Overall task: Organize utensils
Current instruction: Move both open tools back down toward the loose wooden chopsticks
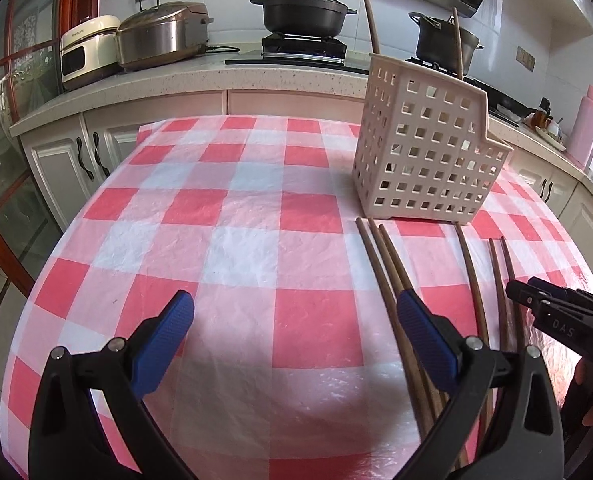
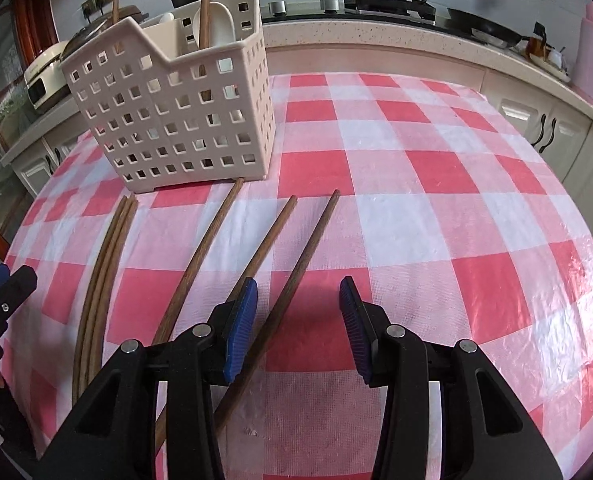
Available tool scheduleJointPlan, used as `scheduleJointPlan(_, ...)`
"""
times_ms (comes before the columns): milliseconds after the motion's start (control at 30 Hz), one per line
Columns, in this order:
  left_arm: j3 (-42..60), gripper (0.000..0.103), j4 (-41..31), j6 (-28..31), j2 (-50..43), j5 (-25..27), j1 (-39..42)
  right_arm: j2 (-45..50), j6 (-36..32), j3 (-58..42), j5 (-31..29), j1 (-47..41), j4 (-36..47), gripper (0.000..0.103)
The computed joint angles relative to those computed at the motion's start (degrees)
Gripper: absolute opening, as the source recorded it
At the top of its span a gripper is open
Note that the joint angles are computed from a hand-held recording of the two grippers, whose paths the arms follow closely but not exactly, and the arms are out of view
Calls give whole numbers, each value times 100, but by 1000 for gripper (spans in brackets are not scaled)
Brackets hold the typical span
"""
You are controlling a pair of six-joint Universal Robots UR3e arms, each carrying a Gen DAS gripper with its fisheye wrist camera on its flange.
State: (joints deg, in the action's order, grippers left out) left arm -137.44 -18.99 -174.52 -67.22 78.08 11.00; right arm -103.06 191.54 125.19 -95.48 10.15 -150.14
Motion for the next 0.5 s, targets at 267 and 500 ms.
scheduleJointPlan(267,-50,98,-6,34,-19,-81,61,69,-148,-16,-185,70,-46,31)
scheduleJointPlan(500,-29,98,53,20,-132,-27,16,-201,-485,45,118,-283,217,12)
